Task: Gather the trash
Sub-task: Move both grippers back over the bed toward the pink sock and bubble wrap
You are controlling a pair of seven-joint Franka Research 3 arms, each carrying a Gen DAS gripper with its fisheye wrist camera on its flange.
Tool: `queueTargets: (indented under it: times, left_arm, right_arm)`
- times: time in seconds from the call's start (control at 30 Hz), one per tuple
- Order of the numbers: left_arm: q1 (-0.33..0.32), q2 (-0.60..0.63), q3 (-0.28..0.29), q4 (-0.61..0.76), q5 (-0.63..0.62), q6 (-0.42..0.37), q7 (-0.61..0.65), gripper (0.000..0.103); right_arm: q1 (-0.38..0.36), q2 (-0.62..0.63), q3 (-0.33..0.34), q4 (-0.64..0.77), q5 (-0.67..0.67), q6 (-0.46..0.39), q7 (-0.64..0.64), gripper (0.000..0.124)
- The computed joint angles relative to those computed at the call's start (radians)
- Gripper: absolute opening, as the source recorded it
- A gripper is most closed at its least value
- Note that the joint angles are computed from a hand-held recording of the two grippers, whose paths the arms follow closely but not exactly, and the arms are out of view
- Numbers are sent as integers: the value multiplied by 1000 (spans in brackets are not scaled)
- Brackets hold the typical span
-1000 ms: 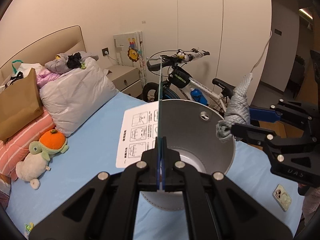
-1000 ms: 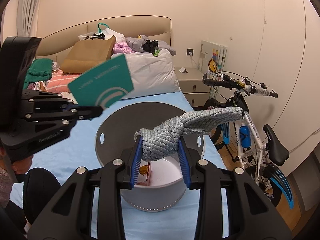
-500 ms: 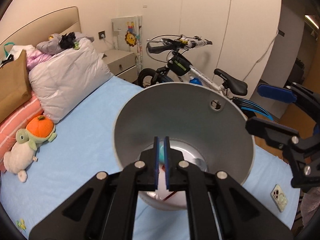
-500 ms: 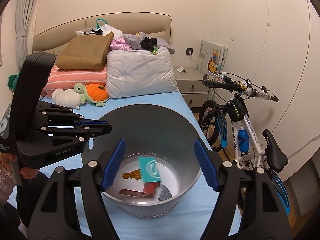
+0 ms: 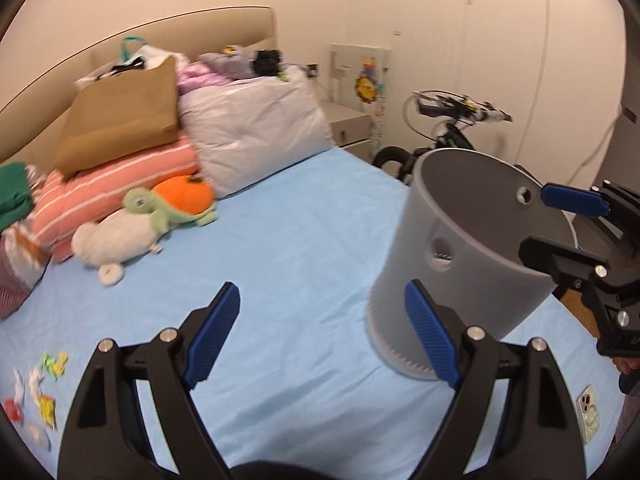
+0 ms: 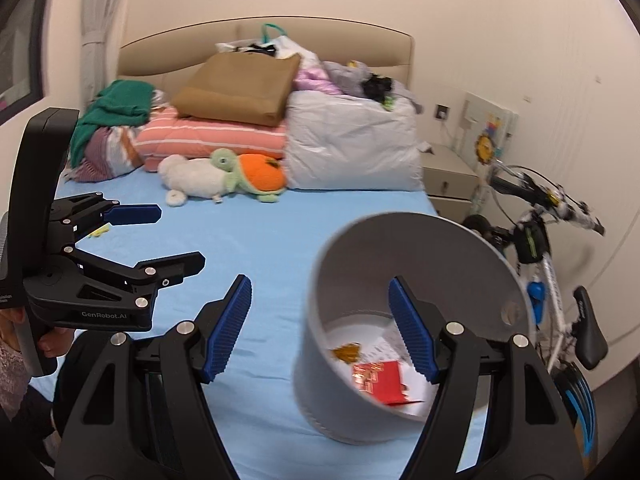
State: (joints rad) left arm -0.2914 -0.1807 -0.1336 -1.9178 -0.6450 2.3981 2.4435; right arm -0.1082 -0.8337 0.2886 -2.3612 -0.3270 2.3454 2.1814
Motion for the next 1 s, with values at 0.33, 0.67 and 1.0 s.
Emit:
queueTargets:
  times: [0.33,0.67,1.0]
  left_arm:
    - [121,-61,110,-82,36,52,-33,84]
    - [270,-65,191,-166,177,213,-118,84]
    - [452,65,254,-90,236,235,-224,84]
  right_arm:
    - [104,329,88,205,-35,155,35,68]
    - [270,727,118,514,-150,216,53,68]
    - [489,1161,81,967,-167,154,-68,68]
